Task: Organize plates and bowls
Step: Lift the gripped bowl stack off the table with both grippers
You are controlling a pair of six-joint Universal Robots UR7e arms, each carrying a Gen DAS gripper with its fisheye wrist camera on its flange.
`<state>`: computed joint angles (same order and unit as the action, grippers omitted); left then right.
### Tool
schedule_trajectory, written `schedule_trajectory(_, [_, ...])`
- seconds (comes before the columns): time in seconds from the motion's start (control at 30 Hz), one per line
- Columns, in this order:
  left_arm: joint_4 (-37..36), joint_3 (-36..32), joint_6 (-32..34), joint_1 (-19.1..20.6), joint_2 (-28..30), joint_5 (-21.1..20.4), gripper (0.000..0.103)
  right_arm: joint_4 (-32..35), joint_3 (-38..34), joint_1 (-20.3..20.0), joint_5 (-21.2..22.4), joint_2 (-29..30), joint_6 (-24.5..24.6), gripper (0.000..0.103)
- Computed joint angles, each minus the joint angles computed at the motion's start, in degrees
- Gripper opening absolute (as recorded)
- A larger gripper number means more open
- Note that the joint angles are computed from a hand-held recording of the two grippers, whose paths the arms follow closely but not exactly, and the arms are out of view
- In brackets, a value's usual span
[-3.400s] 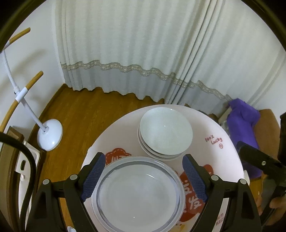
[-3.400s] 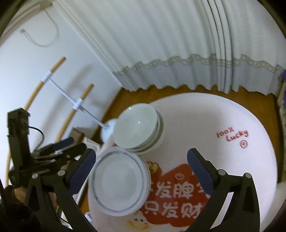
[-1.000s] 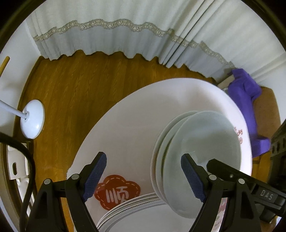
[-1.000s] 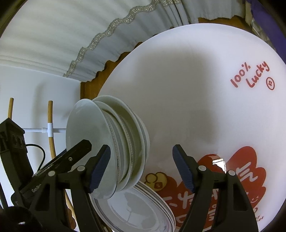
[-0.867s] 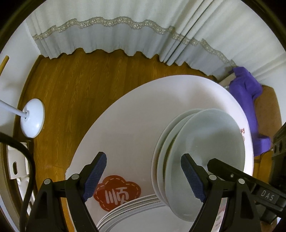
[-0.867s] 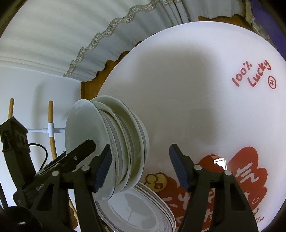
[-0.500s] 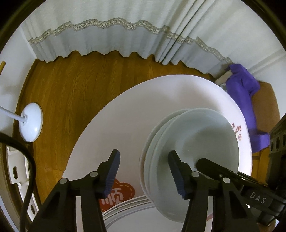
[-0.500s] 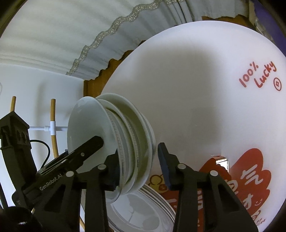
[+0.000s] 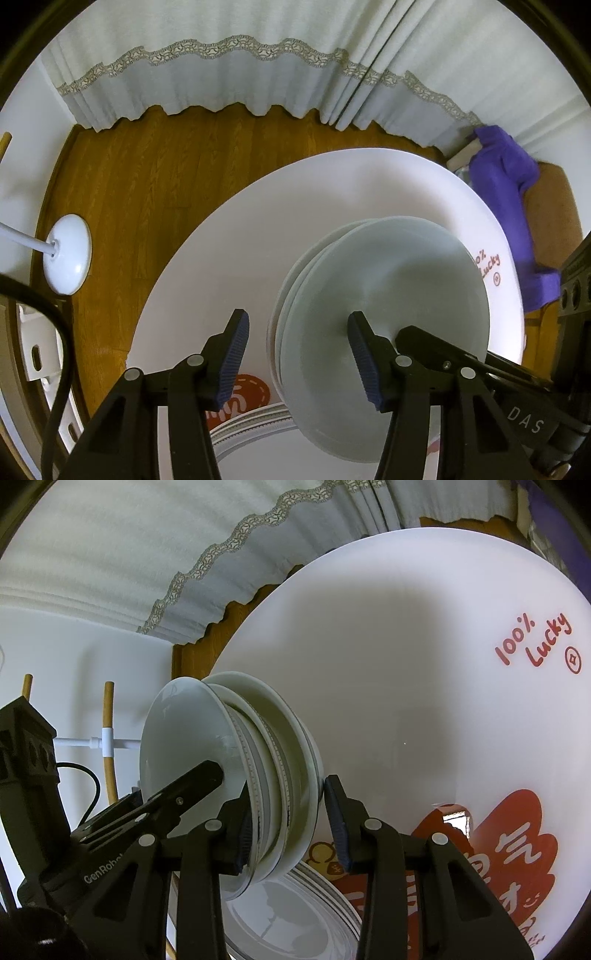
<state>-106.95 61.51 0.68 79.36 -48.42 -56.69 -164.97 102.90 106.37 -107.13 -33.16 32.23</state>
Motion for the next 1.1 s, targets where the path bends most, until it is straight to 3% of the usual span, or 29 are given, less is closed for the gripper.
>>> schedule_trajectory(0.33, [-0.2, 0.1, 0.0, -0.4, 0.2, 0.4, 0.049, -0.2, 0.2, 0.0, 0.0, 0.0, 0.0, 0.036])
schedule_trajectory(0.5, [-0.6, 0.4, 0.2, -0.2, 0.0, -0.1, 0.043, -0.3, 0.2, -0.1, 0.1, -0.1, 0.1, 0.036])
schedule_trajectory(0.53, [-0.6, 0.3, 0.4, -0.1, 0.0, -0.7, 0.037, -0.4, 0.3, 0.0, 0.2, -0.1, 0.2, 0.036])
schedule_trajectory(1.1, [-3.0, 2.7, 1.2, -0.2, -1.8, -0.8, 0.022, 0.6, -0.3, 0.0, 0.5, 0.0, -1.3, 0.035])
